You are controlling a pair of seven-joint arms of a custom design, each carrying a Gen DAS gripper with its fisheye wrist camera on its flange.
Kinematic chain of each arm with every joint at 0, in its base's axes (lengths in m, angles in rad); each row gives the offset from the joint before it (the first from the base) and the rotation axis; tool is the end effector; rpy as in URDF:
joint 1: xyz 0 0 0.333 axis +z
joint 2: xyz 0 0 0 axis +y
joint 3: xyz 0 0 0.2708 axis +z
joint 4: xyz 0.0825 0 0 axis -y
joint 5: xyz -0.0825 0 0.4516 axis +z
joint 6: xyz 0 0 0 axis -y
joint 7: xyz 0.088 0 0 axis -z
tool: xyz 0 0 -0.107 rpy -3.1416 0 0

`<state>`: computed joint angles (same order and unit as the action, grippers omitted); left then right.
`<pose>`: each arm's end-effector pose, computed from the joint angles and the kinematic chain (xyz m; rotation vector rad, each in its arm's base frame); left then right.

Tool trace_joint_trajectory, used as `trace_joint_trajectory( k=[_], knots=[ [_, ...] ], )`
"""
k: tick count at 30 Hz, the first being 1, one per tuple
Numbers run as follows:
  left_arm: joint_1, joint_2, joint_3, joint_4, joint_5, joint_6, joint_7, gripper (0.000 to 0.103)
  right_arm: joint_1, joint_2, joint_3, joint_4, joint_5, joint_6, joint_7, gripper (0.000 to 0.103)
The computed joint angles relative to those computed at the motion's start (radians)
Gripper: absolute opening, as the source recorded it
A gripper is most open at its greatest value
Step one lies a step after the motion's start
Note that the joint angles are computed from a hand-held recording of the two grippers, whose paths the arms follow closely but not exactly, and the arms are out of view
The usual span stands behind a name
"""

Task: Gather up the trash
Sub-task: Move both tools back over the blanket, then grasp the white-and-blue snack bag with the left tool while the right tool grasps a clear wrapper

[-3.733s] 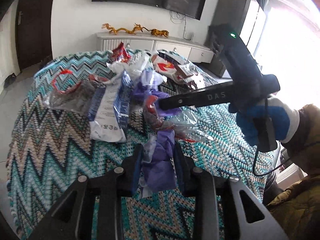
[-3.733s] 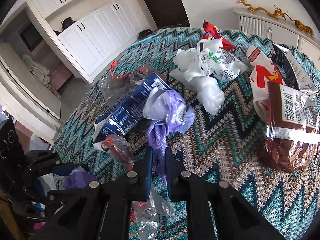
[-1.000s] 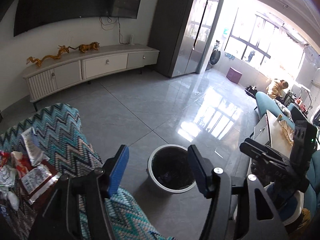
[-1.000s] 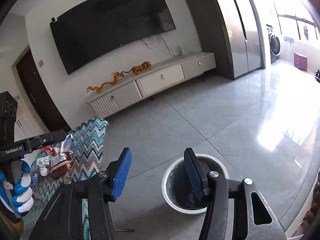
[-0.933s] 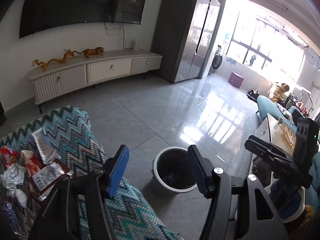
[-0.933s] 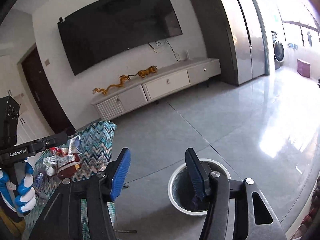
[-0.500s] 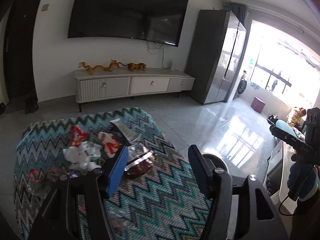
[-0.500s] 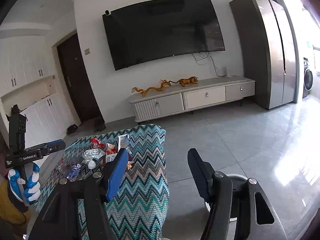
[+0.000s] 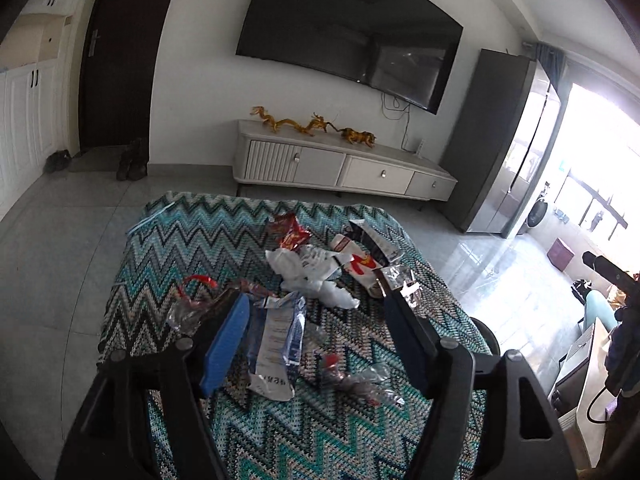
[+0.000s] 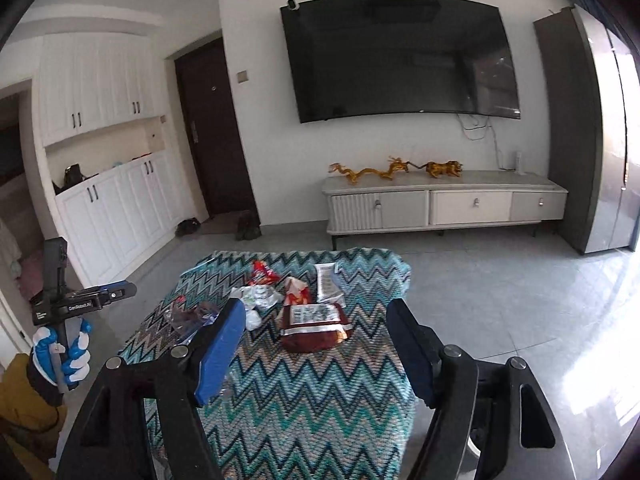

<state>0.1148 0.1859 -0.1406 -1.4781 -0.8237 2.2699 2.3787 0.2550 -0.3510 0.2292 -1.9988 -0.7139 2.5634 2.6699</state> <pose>0.7215 -0.0286 0.5959 -1.3591 2.2212 -1.3435 0.5026 0.2955 0.6574 -1.3912 1.6440 -0.8406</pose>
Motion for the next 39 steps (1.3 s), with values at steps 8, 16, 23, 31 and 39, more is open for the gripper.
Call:
trace_joint_trajectory(
  k=[8,16,23,31,39],
  knots=[
    [0.015,0.108,-0.002,0.057,0.081,-0.073,-0.07,0.069,0.068,0.191,-0.043,0.141,0.126,0.011,-0.158,0.073],
    [0.012,0.225,-0.026,0.147,0.173,-0.119,-0.148,0.069,0.129,0.433,-0.087,0.309,0.542,0.04,-0.565,0.074],
    [-0.001,0.325,-0.042,0.245,0.253,-0.154,-0.198,0.069,0.117,0.638,-0.06,0.486,0.774,-0.025,-0.811,0.074],
    [0.013,0.337,-0.058,0.227,0.261,-0.158,-0.213,0.067,0.125,0.887,-0.039,0.783,0.848,-0.176,-0.972,0.074],
    [0.021,0.303,-0.058,0.178,0.241,-0.154,-0.197,0.048,0.161,1.016,-0.063,0.932,0.828,-0.266,-0.991,0.046]
  ],
)
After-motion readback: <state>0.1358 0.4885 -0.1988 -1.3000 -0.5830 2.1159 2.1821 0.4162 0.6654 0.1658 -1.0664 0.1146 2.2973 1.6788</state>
